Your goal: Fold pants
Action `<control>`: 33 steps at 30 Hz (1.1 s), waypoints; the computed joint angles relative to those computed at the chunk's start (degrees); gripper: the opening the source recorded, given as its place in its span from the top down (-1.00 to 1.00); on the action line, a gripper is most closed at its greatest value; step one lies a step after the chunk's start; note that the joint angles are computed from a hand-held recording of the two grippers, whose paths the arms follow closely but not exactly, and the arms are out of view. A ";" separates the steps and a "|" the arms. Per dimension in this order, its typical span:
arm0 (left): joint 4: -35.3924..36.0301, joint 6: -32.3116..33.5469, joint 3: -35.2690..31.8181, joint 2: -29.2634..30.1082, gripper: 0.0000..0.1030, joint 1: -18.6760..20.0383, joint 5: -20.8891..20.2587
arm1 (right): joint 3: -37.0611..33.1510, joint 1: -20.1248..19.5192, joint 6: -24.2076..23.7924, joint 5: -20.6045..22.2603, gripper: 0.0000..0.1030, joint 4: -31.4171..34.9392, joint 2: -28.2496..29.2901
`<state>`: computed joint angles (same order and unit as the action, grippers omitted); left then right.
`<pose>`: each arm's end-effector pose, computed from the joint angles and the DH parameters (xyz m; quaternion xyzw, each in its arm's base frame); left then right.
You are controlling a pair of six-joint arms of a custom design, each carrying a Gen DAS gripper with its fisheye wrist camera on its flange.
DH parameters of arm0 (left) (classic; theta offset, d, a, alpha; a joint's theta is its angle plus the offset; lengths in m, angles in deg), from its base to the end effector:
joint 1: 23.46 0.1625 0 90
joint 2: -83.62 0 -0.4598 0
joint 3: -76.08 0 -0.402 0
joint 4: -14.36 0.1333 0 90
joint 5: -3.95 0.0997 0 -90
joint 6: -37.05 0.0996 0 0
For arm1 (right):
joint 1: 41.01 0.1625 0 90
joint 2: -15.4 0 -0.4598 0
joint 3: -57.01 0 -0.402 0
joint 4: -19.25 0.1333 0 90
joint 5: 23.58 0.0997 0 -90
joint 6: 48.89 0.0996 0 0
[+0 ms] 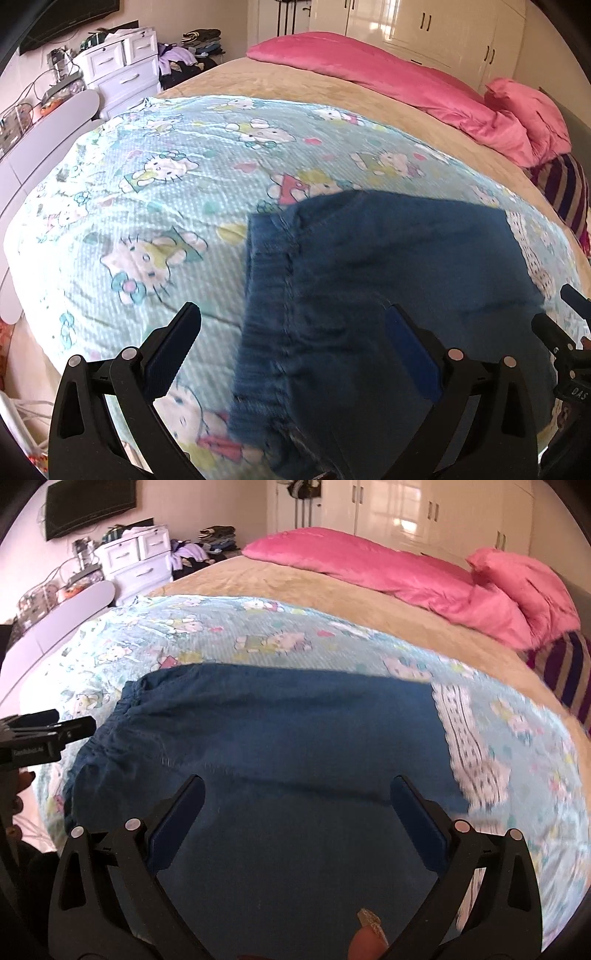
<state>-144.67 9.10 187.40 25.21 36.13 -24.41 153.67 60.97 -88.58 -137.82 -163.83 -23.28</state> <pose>-0.1092 -0.6226 0.2157 -0.0536 0.8516 -0.3525 0.3842 0.2369 -0.6713 0.0920 0.3493 -0.8666 0.2383 0.2650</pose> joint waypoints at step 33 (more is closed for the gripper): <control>-9.21 19.62 -14.02 6.24 -0.88 13.53 -16.29 | -36.46 1.61 -12.05 -3.69 -0.84 23.80 21.90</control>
<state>-153.88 28.72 173.38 31.45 49.67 -40.71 117.21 62.58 -100.63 -141.51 -140.03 -1.37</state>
